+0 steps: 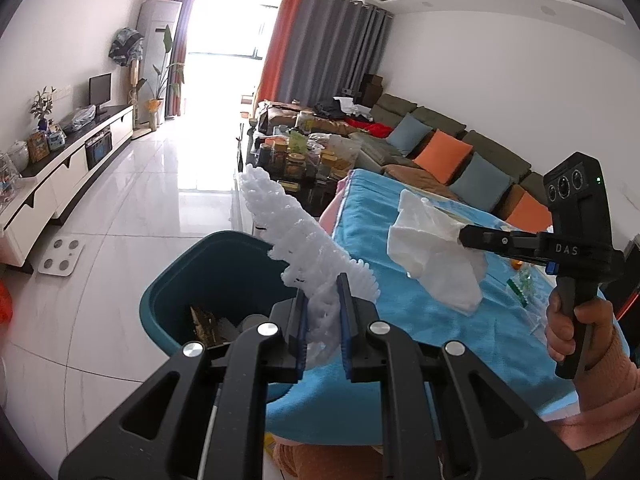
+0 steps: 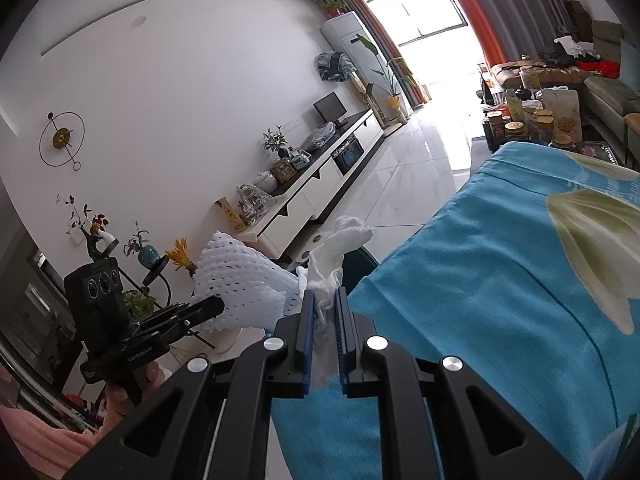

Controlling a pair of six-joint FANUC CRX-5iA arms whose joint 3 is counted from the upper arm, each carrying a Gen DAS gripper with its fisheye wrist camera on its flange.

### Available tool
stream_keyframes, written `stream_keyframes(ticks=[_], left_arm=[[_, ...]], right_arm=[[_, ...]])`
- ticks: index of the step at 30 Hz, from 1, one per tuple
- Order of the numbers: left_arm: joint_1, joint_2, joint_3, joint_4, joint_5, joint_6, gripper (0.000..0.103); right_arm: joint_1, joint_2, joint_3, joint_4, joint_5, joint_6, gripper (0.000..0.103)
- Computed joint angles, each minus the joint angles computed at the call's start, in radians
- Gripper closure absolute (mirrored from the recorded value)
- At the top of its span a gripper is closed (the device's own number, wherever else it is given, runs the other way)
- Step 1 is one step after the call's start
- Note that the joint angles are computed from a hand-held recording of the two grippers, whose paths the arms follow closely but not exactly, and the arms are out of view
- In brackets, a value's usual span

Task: Collect trash
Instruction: 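Carry the foam net and tissue over the teal bin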

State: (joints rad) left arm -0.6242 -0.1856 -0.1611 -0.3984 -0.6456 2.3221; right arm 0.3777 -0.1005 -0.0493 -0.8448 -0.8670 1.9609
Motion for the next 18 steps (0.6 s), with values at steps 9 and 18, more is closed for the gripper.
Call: stream_keyframes(ticks=[9,18], left_arm=[[0.005,0.018,0.017,-0.007,-0.03,0.019,0.09],[-0.004,0.044,0.043,-0.03,-0.062,0.053,0.09]], right_arm=[[0.012,0.033,0.037,-0.01,-0.015,0.004,0.094],[0.023,0.069,0.076,-0.017,-0.034,0.01,0.094]])
